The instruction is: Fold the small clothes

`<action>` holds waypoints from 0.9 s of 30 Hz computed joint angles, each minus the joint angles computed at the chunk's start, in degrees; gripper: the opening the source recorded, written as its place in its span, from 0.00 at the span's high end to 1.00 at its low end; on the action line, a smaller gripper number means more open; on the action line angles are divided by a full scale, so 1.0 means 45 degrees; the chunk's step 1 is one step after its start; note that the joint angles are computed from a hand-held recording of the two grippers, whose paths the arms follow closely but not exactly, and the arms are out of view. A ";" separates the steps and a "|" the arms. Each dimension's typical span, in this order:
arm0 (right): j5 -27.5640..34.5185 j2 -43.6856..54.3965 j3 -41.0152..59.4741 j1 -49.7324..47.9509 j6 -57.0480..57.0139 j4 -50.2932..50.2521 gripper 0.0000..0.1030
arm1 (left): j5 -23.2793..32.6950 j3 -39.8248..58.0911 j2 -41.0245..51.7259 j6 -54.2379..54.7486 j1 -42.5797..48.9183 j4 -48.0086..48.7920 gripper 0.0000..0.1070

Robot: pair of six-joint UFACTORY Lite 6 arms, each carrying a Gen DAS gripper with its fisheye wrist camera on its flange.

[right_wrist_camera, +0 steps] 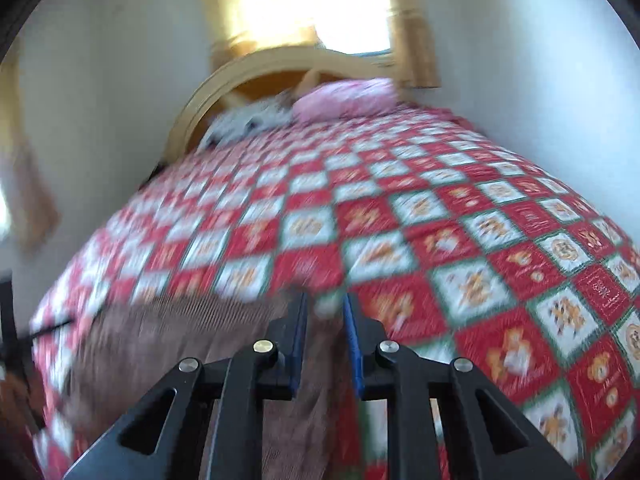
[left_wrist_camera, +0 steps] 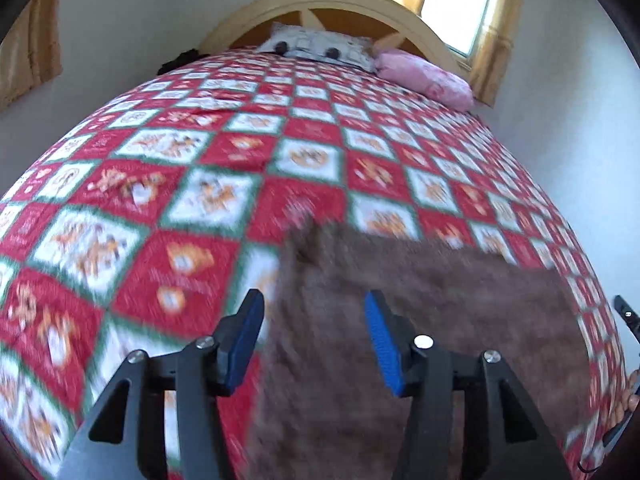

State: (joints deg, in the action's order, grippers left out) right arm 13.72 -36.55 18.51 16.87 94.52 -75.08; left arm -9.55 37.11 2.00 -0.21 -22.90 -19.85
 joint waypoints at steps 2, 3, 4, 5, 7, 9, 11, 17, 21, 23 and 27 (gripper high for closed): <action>0.1287 0.0247 -0.0302 0.2452 -0.0004 0.0803 0.81 | -0.0647 -0.0740 -0.0258 0.2074 -0.1191 -0.2665 0.48; 0.1976 0.0695 -0.0366 0.3600 0.0793 0.0622 0.81 | -0.0847 -0.0810 -0.0108 0.3060 -0.1718 -0.3998 0.48; 0.2518 0.1330 -0.0350 0.4395 0.2123 -0.0093 0.81 | -0.1020 -0.0927 0.0047 0.3707 -0.2295 -0.5062 0.48; 0.3053 0.1753 -0.0575 0.5205 0.3456 -0.0635 0.81 | -0.1236 -0.1074 0.0210 0.3820 -0.2816 -0.5593 0.48; 0.2950 0.2917 -0.0791 0.5566 0.6121 -0.1988 0.81 | -0.2080 -0.1145 0.0648 0.5199 -0.3735 -0.7469 0.47; 0.3182 0.4245 -0.0936 0.5916 0.8723 -0.3662 0.81 | -0.3308 -0.0974 0.1211 0.7080 -0.4726 -0.9638 0.44; 0.3994 0.4569 -0.1039 0.6740 0.9663 -0.3971 0.81 | -0.3612 -0.0764 0.1435 0.7909 -0.4919 -1.0540 0.40; 0.4089 0.4436 -0.1430 0.6887 1.0404 -0.4473 0.81 | -0.3831 -0.0575 0.1914 0.7961 -0.4724 -1.0936 0.23; 0.4279 0.4532 -0.1273 0.7023 1.0042 -0.4118 0.81 | -0.4242 -0.0304 0.2198 0.9017 -0.4980 -1.2460 0.11; 0.5137 0.5017 -0.0652 0.7783 0.8826 -0.2591 0.81 | -0.4281 -0.0469 0.2101 0.8732 -0.5183 -1.2457 0.10; 0.6065 0.4470 0.0207 0.9805 0.9364 -0.1781 0.81 | -0.4389 -0.0326 0.2275 0.9050 -0.5257 -1.2875 0.07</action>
